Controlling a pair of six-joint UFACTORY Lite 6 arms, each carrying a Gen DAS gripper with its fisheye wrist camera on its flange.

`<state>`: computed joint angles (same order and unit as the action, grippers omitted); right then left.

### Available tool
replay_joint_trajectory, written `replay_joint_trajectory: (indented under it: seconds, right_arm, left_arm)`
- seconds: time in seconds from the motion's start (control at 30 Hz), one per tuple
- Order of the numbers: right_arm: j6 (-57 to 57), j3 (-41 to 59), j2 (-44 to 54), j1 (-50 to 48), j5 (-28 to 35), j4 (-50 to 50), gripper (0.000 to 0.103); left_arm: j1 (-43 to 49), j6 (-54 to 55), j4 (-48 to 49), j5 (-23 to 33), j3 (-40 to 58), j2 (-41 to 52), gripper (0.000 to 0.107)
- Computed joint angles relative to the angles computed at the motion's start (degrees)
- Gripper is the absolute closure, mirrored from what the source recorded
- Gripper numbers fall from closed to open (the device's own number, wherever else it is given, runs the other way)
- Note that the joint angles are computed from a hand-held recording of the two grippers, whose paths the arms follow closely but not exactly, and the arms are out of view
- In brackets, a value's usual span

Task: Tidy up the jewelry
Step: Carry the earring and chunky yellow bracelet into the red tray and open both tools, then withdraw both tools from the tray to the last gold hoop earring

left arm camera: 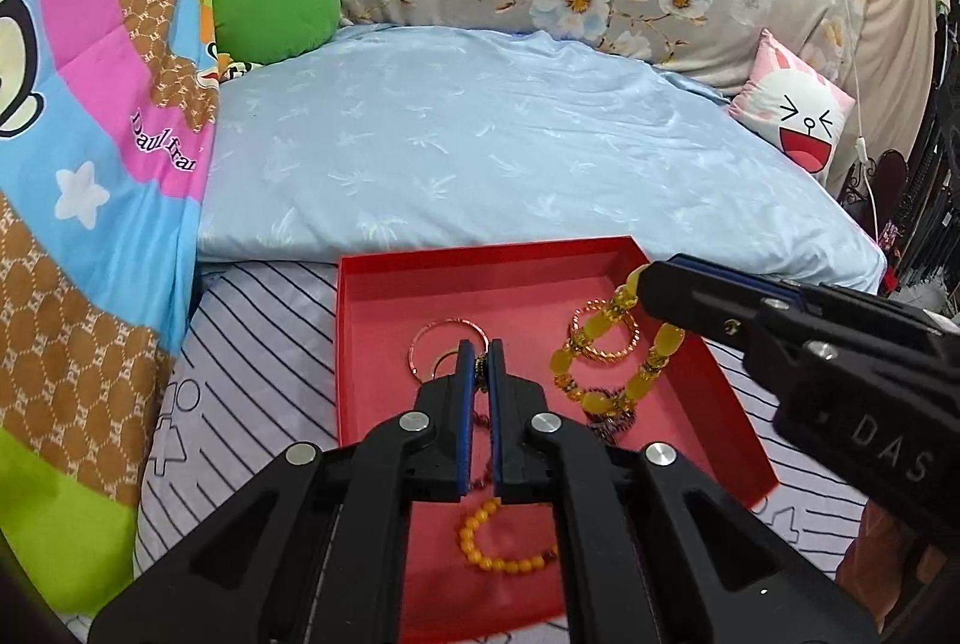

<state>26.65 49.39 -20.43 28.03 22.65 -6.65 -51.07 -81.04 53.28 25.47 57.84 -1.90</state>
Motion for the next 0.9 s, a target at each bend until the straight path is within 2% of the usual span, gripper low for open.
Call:
replay_joint_trajectory:
  seconds: [0.23,0.33,0.43,0.5,0.63,0.67,0.9]
  right_arm:
    - [-27.2,2.6,12.1,-9.2,-4.0,27.3,0.094]
    - [-31.3,2.7,15.3,-11.5,-4.3,31.0,0.094]
    - [-30.4,1.8,16.2,-12.8,-4.9,29.3,0.093]
    - [-25.0,0.3,14.6,-12.8,-5.9,23.5,0.090]
    - [-20.4,-2.1,10.3,-13.2,-5.7,18.1,0.079]
    - [-18.6,-3.0,8.6,-12.9,-5.5,16.0,0.078]
    - [-3.8,-8.8,-5.2,-8.2,-0.3,-0.1,0.078]
  left_arm:
    - [5.8,7.4,-5.4,-4.9,6.6,9.4,0.103]
    - [7.3,9.9,-7.7,-6.0,8.7,13.1,0.103]
    - [8.1,12.2,-10.3,-6.7,9.8,15.4,0.102]
    - [7.9,9.8,-8.4,-6.3,9.6,15.7,0.101]
    - [6.6,3.4,-2.9,-4.6,8.4,14.5,0.074]
    - [6.0,1.3,-1.1,-3.9,7.8,13.7,0.072]
    - [1.8,-2.7,1.6,-0.1,2.7,6.5,0.072]
